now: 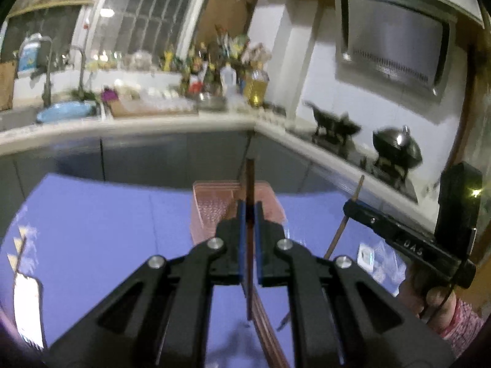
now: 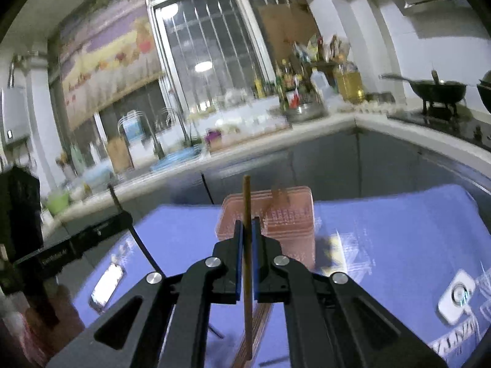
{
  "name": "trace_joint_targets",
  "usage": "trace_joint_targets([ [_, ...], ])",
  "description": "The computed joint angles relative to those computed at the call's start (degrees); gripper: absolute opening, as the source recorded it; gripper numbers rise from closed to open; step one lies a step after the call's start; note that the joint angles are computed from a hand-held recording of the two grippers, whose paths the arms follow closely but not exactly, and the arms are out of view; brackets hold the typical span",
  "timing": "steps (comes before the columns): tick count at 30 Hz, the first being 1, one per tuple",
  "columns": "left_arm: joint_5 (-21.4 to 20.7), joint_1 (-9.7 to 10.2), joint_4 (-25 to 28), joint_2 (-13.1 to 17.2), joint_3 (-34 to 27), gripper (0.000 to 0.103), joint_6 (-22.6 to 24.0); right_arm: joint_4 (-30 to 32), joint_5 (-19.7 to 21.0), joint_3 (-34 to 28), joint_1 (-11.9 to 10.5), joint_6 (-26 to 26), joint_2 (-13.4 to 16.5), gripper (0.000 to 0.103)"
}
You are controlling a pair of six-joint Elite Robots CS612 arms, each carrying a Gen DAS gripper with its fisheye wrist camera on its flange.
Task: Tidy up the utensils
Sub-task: 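Lift both held chopsticks and carry them over the pink basket, then open both grippers to drop the chopsticks into the pink basket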
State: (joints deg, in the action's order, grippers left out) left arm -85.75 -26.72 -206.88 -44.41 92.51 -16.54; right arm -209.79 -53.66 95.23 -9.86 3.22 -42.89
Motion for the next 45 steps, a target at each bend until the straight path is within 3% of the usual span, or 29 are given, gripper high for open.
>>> trace_joint_targets([
  [5,3.62,0.31,0.44,0.81,-5.9,0.005,0.38,-3.71,-2.69,-7.77,1.42,5.73,1.92,0.005],
  [9,8.59,0.07,1.28,3.21,-11.35,0.005,2.85,-3.82,-6.49,-14.1,3.07,6.03,4.74,0.005],
  [13,9.42,0.33,5.36,6.17,-16.22,0.005,3.28,0.42,-9.09,-18.64,4.34,3.13,7.67,0.005],
  [18,8.47,0.58,10.21,8.54,-18.74,0.005,2.99,6.27,-9.09,-20.71,4.4,1.94,9.97,0.005],
  [24,7.13,0.81,22.22,10.49,-22.15,0.006,-0.11,13.27,-10.08,-20.8,4.81,-0.75,10.5,0.006],
  [27,7.18,0.9,26.6,10.8,-22.82,0.017,-2.49,17.61,-11.19,-20.87,5.12,-1.87,10.23,0.007],
  [29,8.62,0.71,25.42,10.61,-21.82,0.04,-3.17,19.04,-10.12,-20.68,4.93,-1.53,10.07,0.011],
  [31,11.21,0.38,22.83,10.22,-20.46,0.054,-3.41,18.09,-9.81,-20.01,4.85,-0.62,9.79,0.02],
  [32,13.0,0.12,20.74,9.79,-19.27,0.057,-3.48,17.34,-9.85,-19.77,4.82,-0.08,9.71,0.032],
  [33,13.67,0.03,19.83,9.49,-18.64,0.058,-3.54,15.93,-9.87,-19.15,4.73,0.62,9.47,0.044],
  [34,14.29,-0.06,18.74,9.07,-17.81,0.058,-3.64,14.32,-9.92,-18.59,4.65,1.17,9.29,0.047],
  [40,19.19,-1.2,10.53,5.9,-10.93,0.058,-4.43,5.09,-10.78,-12.57,4.07,2.7,6.6,0.054],
  [45,21.8,-2.37,3.01,3.82,-3.95,0.059,-3.09,-3.58,-10.49,-4.39,2.85,4.92,4.46,0.066],
])
